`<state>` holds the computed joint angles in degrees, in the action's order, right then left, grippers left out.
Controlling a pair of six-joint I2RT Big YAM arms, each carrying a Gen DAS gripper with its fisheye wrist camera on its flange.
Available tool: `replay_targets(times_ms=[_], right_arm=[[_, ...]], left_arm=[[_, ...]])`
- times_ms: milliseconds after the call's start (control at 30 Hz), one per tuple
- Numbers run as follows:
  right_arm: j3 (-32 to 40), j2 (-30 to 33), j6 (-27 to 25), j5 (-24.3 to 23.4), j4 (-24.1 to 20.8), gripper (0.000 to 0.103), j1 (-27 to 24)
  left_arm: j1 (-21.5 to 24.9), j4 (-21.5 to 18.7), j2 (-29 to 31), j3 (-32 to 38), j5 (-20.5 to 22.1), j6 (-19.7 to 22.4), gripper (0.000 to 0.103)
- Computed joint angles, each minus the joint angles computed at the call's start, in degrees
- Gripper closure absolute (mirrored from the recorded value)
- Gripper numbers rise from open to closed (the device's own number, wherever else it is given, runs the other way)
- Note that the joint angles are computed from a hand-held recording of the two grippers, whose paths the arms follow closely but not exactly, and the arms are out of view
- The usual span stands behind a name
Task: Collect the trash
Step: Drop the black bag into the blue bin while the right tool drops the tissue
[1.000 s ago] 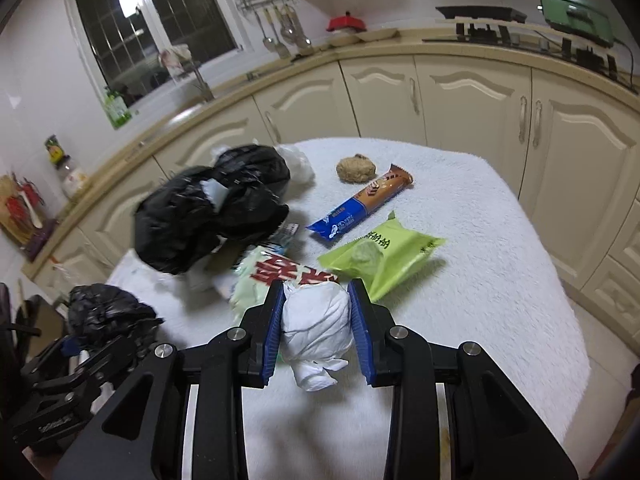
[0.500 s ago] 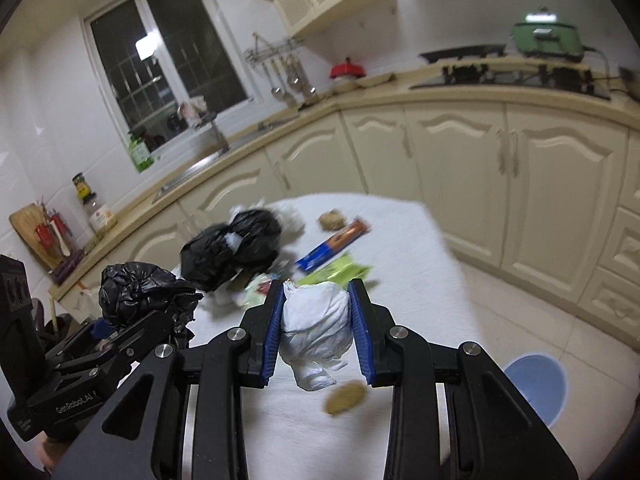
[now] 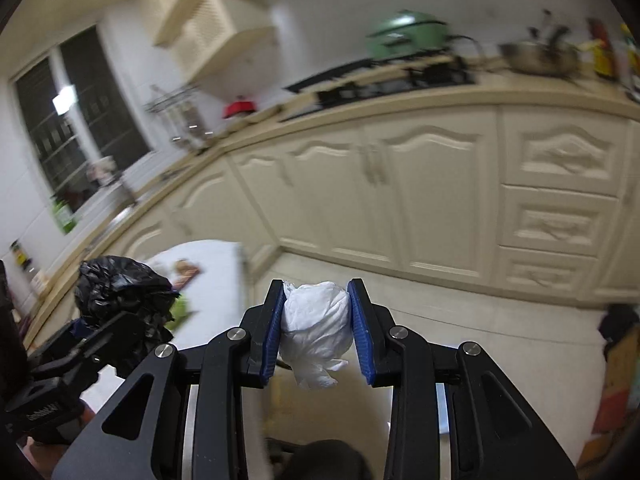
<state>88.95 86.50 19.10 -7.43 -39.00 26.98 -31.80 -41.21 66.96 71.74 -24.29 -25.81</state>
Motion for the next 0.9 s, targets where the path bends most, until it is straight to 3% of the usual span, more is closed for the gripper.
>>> replay_targets(times_ms=[133,267,400,567,733,767,833,900], right_arm=[[-1.0,1.39,0.63,-1.05,-0.68,0.071,-4.48],[-1.48,4.14,1.45,-2.93,-0.92,0.071,-8.17],[-0.88,8.08,2.21,-5.2,-1.43,0.071,-10.61],[-0.02,13.28,3.6,-8.56,-1.65,0.071,-12.7],[1.88,18.16,5.15,-10.86,-2.19,0.067,-14.11],[2.17,18.75,5.42,-11.22,-2.49,0.064,-14.31],[2.03,19.41,6.02,-10.67,-2.24,0.048,-14.63],[1.45,19.59,6.83,-10.49,-1.56,0.027,-15.01]], left_arm=[[4.53,1.72,7.34,3.44,7.26,3.23,0.019],[7.02,-0.34,17.22,10.81,12.06,4.09,0.019],[9.14,-5.74,28.48,20.95,16.84,3.56,0.019],[10.73,-16.04,44.64,40.41,20.8,3.0,0.019],[11.07,-25.02,56.58,56.84,21.23,3.88,0.014],[11.21,-27.48,59.13,60.91,20.5,4.02,0.012],[11.45,-31.59,63.66,68.49,19.25,4.23,0.002],[11.96,-35.12,68.07,76.35,18.53,4.52,0.001]])
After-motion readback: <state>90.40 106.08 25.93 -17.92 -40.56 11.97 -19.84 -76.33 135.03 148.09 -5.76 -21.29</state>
